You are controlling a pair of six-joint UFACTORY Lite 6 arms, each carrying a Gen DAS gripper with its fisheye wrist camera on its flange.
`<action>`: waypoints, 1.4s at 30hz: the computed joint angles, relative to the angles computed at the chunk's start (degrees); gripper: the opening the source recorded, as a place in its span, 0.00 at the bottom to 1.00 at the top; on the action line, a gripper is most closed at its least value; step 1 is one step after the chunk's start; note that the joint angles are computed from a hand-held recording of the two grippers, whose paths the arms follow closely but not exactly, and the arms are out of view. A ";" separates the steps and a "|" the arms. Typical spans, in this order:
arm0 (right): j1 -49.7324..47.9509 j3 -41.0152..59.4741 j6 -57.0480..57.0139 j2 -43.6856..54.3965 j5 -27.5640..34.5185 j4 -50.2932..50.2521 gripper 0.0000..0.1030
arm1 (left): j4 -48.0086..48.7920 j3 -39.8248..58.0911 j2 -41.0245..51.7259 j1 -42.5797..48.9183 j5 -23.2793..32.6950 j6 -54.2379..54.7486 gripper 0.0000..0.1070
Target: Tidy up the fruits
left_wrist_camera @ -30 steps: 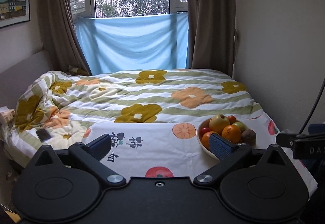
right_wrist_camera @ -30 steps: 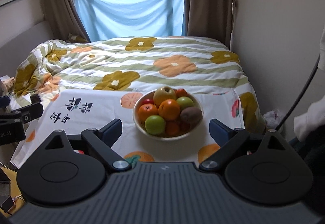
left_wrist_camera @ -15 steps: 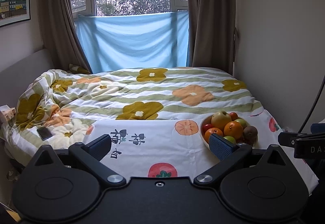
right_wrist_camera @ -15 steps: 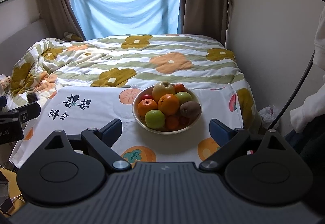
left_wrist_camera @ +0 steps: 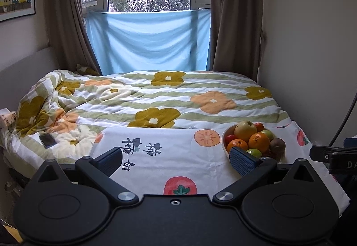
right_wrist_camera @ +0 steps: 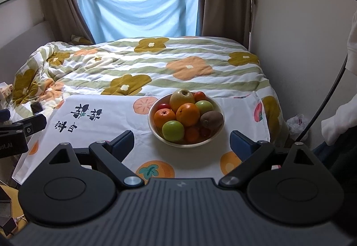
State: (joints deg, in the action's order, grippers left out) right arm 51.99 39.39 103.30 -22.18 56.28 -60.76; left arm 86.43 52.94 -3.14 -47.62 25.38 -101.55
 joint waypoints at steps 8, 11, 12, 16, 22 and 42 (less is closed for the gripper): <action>-0.36 0.97 0.37 1.08 -0.37 0.76 1.00 | -0.60 0.59 0.54 -0.56 0.60 0.70 0.96; -0.26 0.89 1.33 1.31 -0.31 0.45 1.00 | -0.91 0.71 0.63 -0.27 0.22 1.38 0.96; -0.35 0.80 1.44 1.20 -0.48 0.43 1.00 | -1.01 0.69 0.66 -0.23 0.21 1.50 0.96; -0.87 0.70 1.65 1.18 -0.98 0.21 1.00 | -1.39 0.63 0.62 -0.15 0.39 2.06 0.96; -0.96 0.74 1.70 1.22 -1.09 0.26 1.00 | -1.38 0.66 0.78 -0.01 0.33 2.16 0.96; -0.74 1.73 2.97 2.48 -0.57 0.13 1.00 | 1.31 -0.12 0.40 1.36 -0.25 -0.88 0.96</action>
State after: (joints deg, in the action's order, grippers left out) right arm 51.26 41.12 106.27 -19.70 55.71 -60.62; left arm 87.73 52.82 -2.74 -46.25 25.13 -102.44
